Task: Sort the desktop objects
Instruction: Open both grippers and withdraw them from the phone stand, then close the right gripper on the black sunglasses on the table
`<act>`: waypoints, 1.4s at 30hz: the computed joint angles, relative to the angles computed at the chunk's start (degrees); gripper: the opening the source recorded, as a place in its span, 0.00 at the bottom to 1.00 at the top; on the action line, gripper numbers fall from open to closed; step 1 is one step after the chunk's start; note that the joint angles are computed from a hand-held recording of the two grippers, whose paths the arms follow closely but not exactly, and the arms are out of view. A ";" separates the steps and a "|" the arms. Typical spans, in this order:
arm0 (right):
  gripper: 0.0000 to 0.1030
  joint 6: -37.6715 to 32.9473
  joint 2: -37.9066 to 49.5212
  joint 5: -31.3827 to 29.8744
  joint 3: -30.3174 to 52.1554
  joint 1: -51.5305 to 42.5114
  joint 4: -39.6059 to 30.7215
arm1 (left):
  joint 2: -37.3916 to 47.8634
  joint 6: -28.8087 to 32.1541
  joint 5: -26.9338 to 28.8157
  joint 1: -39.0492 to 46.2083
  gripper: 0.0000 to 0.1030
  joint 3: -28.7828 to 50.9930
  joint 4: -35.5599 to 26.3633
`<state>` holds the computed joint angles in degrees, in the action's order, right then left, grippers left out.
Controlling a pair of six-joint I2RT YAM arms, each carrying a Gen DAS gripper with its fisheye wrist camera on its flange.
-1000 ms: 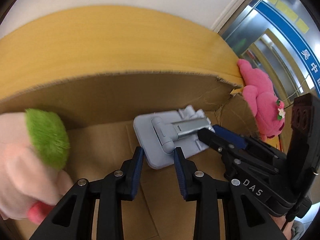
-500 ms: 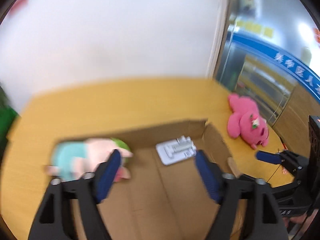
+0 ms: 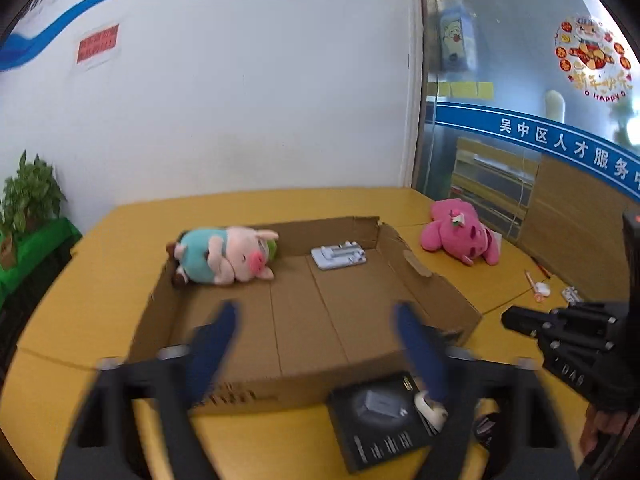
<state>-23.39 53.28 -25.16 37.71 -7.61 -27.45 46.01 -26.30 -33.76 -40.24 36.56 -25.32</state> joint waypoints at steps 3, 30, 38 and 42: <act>0.51 -1.01 -3.16 -0.76 -2.59 -1.07 -2.33 | 0.03 -5.26 4.12 -0.29 0.17 -1.78 -1.21; 0.80 -24.91 28.63 -12.50 2.84 -33.23 -9.67 | -4.83 -19.03 3.64 -21.15 0.87 -15.14 1.77; 0.77 -20.48 40.58 -16.71 4.83 -31.35 -10.97 | 12.21 -16.81 10.15 -25.27 0.87 -14.50 15.09; 0.53 -16.43 41.08 -16.24 2.84 -29.90 -6.02 | 14.61 -15.76 11.23 -25.52 0.87 -14.05 17.22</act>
